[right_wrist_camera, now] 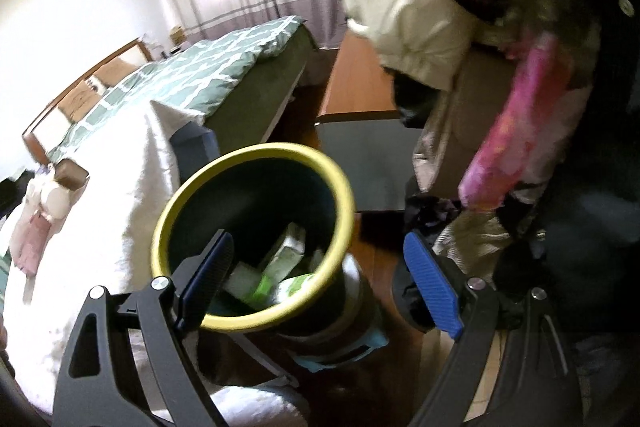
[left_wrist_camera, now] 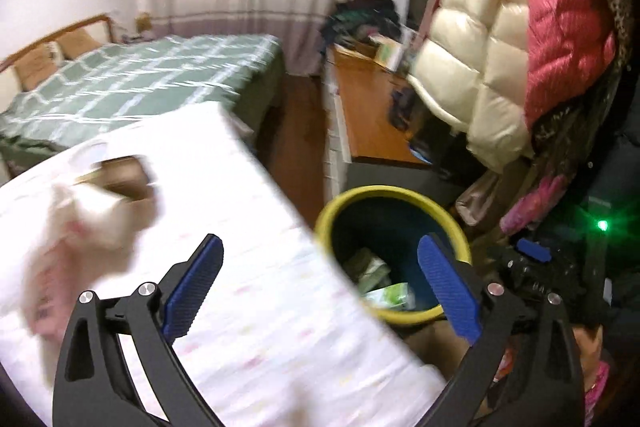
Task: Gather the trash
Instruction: 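Move both tools back over the table toward the remaining items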
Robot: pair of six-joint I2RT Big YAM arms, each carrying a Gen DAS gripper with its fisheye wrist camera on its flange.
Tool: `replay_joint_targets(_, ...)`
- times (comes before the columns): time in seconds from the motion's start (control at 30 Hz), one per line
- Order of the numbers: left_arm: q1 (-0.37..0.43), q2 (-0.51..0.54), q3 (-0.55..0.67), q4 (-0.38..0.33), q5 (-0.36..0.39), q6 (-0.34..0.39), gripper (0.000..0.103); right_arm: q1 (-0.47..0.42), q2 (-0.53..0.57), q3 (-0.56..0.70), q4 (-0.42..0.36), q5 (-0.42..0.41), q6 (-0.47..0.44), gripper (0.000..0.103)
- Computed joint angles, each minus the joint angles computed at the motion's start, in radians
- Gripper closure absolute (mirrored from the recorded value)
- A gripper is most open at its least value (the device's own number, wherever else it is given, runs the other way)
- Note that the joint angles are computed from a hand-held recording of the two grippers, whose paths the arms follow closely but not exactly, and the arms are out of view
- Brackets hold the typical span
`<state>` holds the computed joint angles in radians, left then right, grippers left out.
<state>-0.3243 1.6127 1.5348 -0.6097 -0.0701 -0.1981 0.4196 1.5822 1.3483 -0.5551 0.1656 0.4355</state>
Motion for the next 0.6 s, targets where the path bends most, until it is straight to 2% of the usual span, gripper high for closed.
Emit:
replay_joint_targets(0.17,0.080,-0.185,-0.191,0.011,-0.068,-0.037,0.006,0.047,0.037,0.055,-0.023,-0.036,-0.031,0.020)
replay_joint_targets(0.33,0.176,-0.336,-0.330,0.010,-0.119,-0.062,0.006,0.115,0.099,0.151,-0.059,-0.098,-0.056,0.020)
replay_joint_targets(0.5,0.281,-0.456,-0.443,0.016,-0.157,-0.056,0.005,0.198,0.192,0.315,-0.113,-0.133,-0.109,0.020)
replay_joint_targets(0.6,0.338,-0.492,-0.485,0.020,-0.124,-0.072,0.005,0.251,0.271,0.456,-0.146,-0.161,-0.148,0.021)
